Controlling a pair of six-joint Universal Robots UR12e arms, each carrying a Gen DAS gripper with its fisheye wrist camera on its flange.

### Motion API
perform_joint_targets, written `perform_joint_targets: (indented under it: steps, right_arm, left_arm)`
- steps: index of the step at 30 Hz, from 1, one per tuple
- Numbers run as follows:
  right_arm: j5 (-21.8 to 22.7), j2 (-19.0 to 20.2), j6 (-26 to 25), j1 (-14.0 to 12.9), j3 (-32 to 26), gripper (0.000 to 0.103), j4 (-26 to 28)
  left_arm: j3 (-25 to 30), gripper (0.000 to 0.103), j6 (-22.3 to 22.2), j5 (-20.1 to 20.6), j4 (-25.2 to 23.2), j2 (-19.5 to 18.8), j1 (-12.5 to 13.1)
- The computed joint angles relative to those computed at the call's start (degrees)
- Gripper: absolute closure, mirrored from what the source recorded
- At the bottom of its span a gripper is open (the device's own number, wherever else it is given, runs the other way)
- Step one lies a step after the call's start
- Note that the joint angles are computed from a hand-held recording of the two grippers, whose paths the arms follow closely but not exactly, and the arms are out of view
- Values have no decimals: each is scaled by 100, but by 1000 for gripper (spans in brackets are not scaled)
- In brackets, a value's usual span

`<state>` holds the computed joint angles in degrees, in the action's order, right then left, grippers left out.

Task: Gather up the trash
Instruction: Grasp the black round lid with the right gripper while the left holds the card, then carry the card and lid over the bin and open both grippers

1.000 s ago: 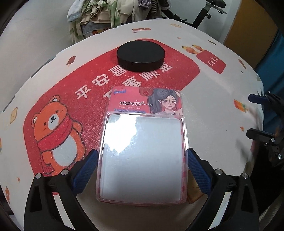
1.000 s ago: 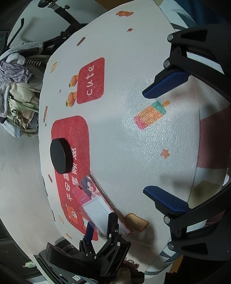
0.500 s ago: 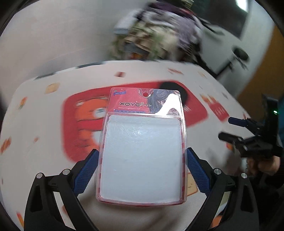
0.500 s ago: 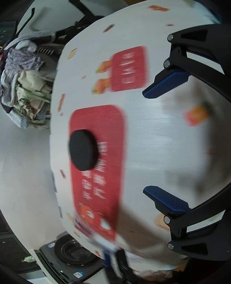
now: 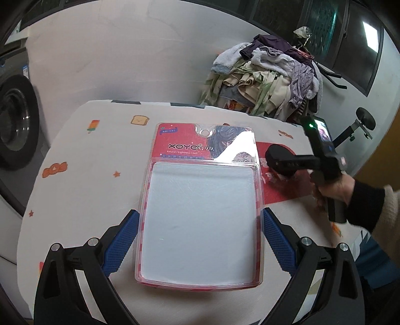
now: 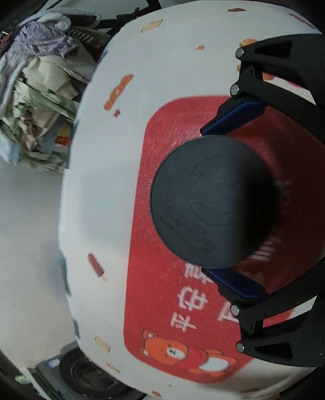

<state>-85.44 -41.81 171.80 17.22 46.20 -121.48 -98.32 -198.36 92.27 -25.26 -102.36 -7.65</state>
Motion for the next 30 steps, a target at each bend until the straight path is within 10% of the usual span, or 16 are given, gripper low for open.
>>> perform_joint_targets:
  steps: [10,30]
  right_arm:
    - [-71,-120,-333,38,199,10,-209]
    - [1239,-2507,-60,-220,3625,10,-2371]
  left_arm:
    - [-89,9,-52,-111,73,81,-26]
    - [-387,9,90,-185,-39,591,-620]
